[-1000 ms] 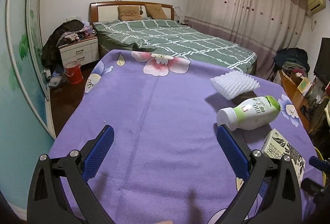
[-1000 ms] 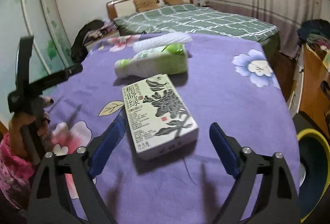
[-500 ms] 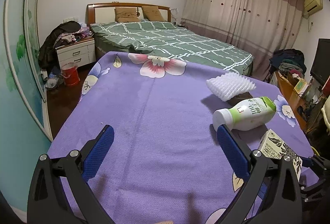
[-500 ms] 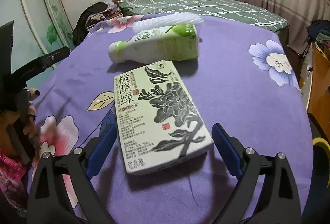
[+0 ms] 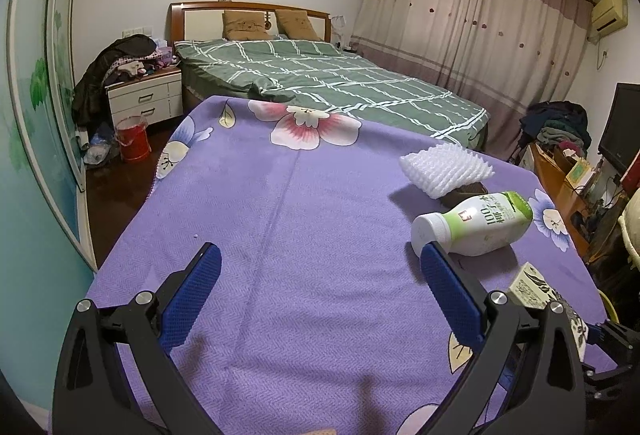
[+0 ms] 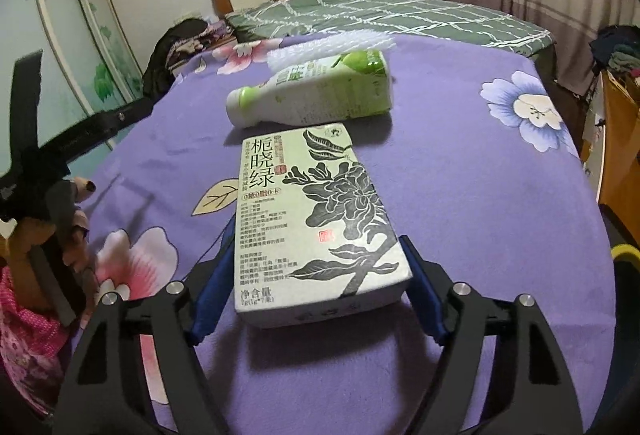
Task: Collect trash
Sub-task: 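Grasp the white tea box with black print with the right gripper, then carry the tea box over the yellow bin and open the right gripper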
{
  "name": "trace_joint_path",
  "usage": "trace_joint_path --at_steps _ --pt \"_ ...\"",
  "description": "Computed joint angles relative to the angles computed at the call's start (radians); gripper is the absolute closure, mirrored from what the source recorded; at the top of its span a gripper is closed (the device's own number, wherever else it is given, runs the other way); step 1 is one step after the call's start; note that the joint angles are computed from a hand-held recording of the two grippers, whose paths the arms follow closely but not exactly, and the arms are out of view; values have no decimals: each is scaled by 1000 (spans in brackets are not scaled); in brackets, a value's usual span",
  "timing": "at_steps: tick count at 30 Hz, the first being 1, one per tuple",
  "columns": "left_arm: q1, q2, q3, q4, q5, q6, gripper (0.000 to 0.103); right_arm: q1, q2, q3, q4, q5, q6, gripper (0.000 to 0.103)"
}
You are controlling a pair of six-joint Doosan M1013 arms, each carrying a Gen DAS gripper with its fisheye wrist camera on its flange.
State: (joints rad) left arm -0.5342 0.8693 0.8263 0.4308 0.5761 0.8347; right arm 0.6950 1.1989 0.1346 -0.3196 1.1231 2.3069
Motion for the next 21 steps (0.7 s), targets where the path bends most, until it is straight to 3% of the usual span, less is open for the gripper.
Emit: trace_joint_path --at_steps 5,12,21 --pt "-1 -1 2 1 -2 -2 5 9 -121 232 -78 -125 115 31" --pt "0 -1 2 -1 -1 -1 5 12 -239 441 -191 -223 280 32" --pt "-4 4 -5 14 13 -11 5 13 -359 644 -374 -274 523 33"
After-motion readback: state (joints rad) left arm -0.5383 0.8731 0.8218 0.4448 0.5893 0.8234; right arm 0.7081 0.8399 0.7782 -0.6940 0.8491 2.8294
